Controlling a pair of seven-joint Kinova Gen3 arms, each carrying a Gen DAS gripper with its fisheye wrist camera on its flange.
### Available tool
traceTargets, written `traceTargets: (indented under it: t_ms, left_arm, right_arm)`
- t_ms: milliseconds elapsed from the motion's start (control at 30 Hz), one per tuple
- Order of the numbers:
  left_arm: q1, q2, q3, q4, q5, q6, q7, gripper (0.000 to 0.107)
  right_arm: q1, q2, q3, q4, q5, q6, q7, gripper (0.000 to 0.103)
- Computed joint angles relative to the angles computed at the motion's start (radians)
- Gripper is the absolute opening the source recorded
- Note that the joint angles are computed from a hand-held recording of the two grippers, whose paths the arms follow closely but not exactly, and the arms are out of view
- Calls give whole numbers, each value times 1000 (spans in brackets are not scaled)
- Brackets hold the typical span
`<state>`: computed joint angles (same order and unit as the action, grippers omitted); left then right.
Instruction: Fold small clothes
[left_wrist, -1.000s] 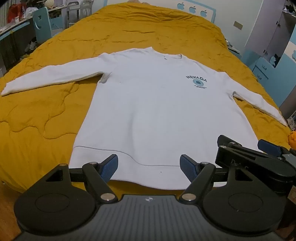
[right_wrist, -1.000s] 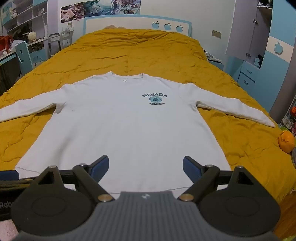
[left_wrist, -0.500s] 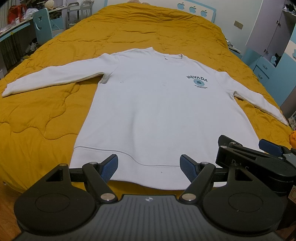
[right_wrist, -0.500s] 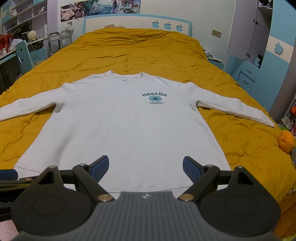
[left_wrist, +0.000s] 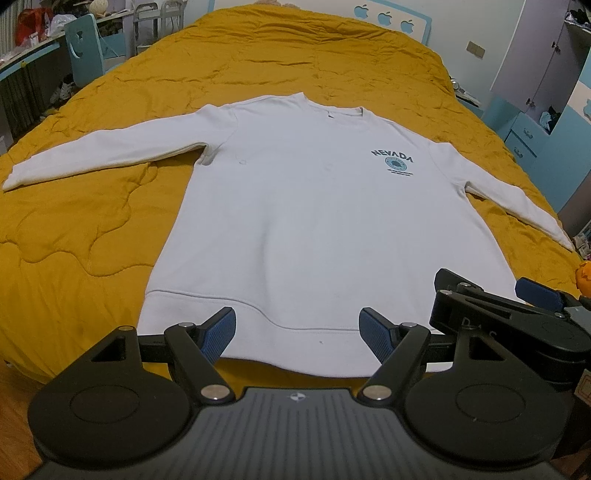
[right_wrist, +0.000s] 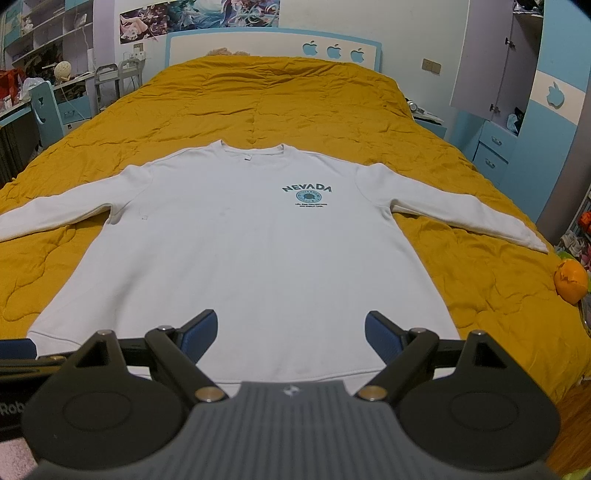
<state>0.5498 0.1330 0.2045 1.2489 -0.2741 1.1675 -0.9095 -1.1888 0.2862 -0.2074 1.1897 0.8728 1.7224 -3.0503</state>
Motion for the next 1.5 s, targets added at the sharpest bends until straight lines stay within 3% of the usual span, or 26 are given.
traceTargets:
  t_ms: [1500]
  left_arm:
    - [-8, 17, -7, -1, 34, 1, -9, 89]
  right_arm:
    - [12, 22, 18, -24, -30, 1, 19, 83]
